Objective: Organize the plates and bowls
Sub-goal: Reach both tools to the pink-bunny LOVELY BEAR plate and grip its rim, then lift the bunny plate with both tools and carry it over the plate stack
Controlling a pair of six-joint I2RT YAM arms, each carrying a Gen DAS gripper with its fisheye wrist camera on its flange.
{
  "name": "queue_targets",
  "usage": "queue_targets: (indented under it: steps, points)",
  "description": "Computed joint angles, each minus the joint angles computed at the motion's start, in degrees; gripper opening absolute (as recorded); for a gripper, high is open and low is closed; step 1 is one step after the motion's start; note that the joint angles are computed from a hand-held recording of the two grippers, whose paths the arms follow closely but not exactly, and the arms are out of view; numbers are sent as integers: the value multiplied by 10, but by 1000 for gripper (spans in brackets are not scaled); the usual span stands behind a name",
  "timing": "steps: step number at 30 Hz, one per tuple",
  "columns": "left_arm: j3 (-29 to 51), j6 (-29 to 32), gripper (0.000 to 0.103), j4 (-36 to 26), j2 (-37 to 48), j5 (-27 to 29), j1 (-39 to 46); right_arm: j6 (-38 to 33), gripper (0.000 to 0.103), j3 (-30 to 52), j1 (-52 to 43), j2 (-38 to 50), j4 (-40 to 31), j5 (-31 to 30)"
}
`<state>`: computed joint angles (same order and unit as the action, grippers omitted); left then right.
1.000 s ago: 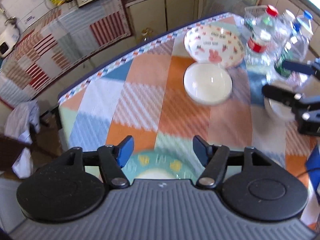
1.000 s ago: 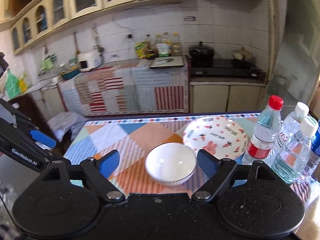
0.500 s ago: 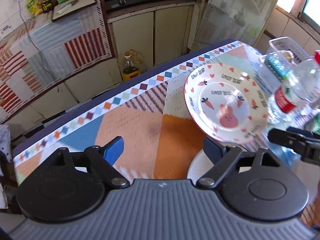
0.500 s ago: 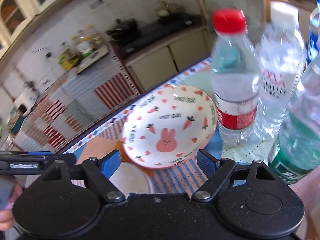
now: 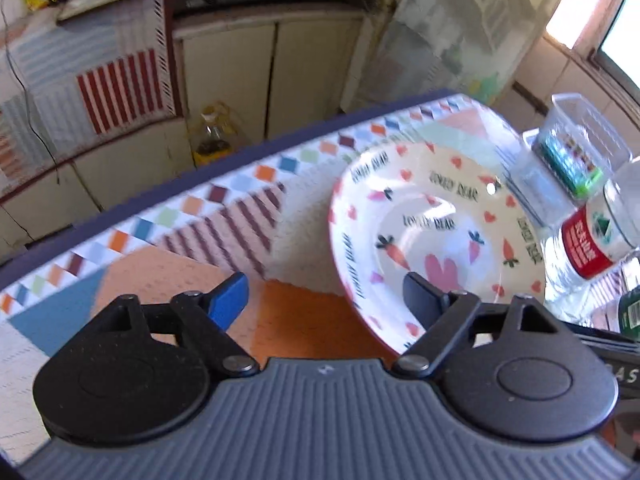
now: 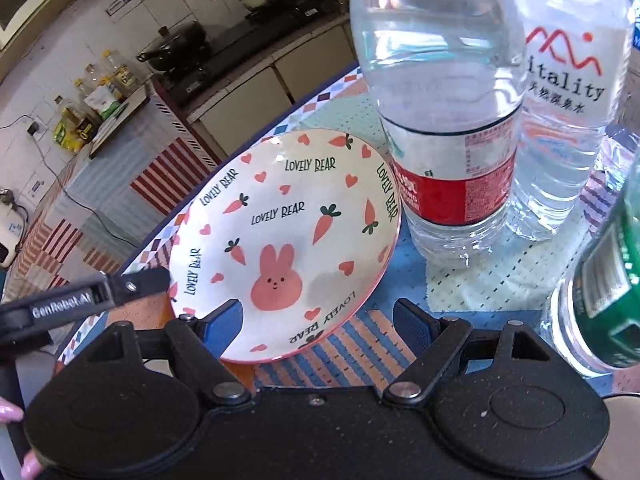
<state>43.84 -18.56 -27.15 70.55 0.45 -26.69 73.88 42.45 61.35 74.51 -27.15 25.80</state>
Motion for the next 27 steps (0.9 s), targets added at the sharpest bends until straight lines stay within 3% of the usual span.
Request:
queue_targets:
  steps: [4, 8, 10, 14, 21, 27]
  points:
    - [-4, 17, 69, 26, 33, -51, -27, 7, 84, 12, -14, 35, 3, -14]
    - [-7, 13, 54, 41, 53, 7, -1, 14, 80, 10, -7, 50, 16, 8]
    - [-11, 5, 46, 50, 54, 25, 6, 14, 73, 13, -10, 55, 15, 14]
    - [-9, -11, 20, 56, 61, 77, 19, 9, 55, 6, -18, 51, 22, 18]
    - [-32, -25, 19, 84, 49, 85, 20, 24, 26, -22, -18, 31, 32, 32]
    - [-39, -33, 19, 88, 42, 81, 19, 32, 24, -35, -20, 21, 45, 32]
